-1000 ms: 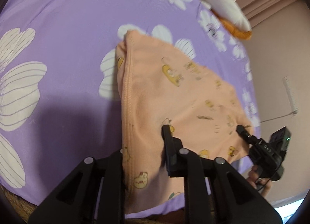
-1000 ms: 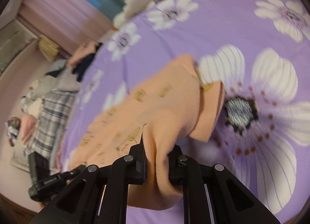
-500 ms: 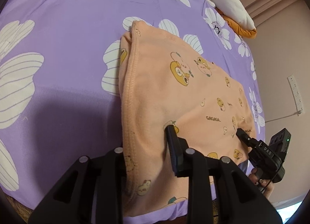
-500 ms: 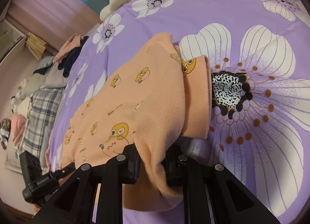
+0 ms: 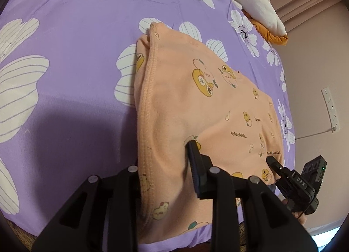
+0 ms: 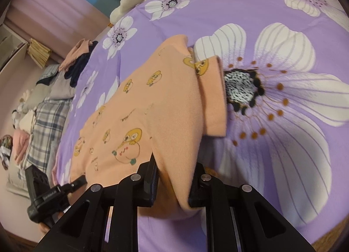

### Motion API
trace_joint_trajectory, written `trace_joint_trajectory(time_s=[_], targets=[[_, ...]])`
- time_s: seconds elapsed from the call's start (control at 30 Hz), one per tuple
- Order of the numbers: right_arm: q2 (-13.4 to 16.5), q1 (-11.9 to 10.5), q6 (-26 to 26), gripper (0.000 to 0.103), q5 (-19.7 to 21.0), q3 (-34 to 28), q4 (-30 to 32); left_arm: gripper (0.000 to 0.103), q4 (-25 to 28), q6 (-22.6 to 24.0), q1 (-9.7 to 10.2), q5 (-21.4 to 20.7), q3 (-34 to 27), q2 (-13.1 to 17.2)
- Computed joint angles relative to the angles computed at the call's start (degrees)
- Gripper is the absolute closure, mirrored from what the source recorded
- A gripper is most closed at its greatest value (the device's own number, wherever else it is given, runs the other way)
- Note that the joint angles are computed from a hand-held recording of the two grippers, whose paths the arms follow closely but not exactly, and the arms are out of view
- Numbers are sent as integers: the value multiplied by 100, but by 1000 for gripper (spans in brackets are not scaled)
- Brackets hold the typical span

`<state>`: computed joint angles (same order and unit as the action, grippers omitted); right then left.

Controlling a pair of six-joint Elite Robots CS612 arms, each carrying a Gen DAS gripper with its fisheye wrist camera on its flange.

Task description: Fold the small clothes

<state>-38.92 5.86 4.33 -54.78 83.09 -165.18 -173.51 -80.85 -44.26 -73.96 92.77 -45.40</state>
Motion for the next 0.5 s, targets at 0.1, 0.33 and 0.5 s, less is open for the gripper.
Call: trace_joint_trajectory(time_s=[0.1,0.33,0.5], targets=[[-67,-14,38,85,-59,98,-53,76,-13,16,-1,8,4,3],[-204,21,32,63,-316,198,20,75,-31,34,-2,7,11,1],[-335,33,183,36,-678,378,-271,74,-40,62,-14,31,9,1]])
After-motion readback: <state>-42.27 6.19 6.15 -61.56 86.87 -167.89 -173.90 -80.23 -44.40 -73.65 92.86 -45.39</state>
